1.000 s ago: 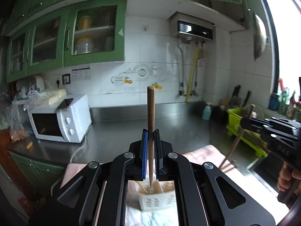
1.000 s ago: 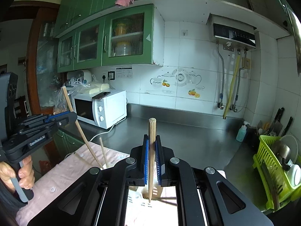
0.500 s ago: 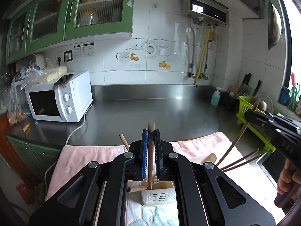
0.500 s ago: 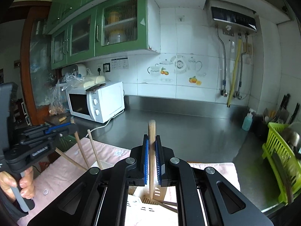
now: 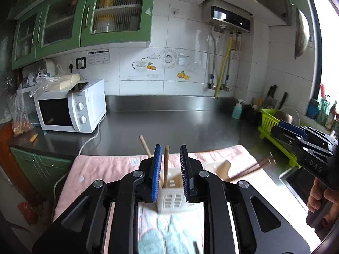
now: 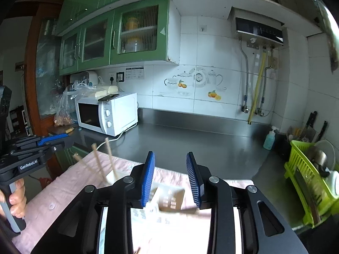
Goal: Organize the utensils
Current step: 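Lower the chopsticks into the holder and open both tools, then move both open tools back down to the loose chopsticks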
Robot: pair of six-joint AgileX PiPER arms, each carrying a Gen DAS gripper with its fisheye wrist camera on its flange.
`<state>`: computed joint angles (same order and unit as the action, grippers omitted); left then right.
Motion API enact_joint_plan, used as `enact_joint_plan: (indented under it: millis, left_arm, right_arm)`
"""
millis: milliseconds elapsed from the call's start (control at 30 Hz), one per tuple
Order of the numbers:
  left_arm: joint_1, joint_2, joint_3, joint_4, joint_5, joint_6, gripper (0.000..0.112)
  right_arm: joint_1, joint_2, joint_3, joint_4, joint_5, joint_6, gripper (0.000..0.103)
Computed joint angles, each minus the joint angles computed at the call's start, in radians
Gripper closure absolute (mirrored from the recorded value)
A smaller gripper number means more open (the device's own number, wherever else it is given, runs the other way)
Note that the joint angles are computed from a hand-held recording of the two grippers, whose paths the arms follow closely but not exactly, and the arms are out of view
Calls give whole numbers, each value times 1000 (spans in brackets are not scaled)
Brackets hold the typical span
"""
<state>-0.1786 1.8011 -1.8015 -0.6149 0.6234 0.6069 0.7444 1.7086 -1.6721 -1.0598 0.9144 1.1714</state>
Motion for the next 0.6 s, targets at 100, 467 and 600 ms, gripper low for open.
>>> enact_joint_plan:
  millis: [100,467,600]
  left_arm:
    - [25,-118,187,-95,-56,127,70]
    - [155,-410,674,-315,-58,459,66]
    - [199,-459,784,-351,-45,519,66]
  right_arm:
    - [86,-58,112,-42,50,97,72]
    - [347,-80,410,61,78,418,73]
    - [409,-28,465,76,45,555,75]
